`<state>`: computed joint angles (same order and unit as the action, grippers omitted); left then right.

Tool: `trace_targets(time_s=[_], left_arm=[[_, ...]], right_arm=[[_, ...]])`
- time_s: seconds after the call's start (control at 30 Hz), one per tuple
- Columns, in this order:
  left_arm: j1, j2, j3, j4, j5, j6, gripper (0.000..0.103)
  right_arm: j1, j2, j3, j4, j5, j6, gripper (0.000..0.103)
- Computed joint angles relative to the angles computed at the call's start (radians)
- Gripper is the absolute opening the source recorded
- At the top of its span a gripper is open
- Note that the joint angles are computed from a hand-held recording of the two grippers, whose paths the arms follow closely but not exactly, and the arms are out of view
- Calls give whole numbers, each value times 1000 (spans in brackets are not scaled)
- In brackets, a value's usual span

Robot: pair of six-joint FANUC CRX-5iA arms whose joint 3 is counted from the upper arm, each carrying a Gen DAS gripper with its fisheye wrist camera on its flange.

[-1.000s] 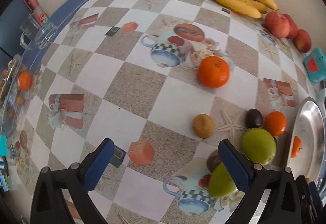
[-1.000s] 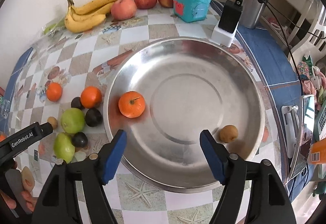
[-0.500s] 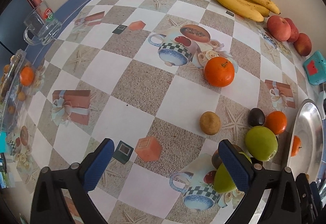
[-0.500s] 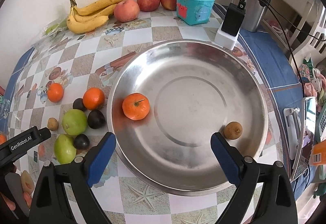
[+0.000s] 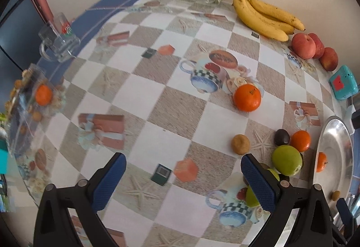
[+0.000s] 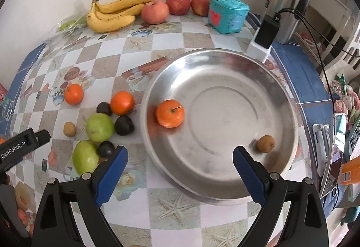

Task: Organize fruits
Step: 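Withdraw both open grippers from the bowl back toward the fruit cluster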

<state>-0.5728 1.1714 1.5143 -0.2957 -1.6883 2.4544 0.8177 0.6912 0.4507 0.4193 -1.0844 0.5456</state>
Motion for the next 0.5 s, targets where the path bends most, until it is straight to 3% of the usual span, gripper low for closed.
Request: trace_targets(time_s=[0.23, 0.5], left_arm=[[-10, -94, -131, -88, 27, -35, 103], [13, -195, -309, -84, 109, 9, 103]], right_arm=[[25, 46, 81, -43, -18, 48, 95], [48, 109, 197, -107, -44, 112, 95]])
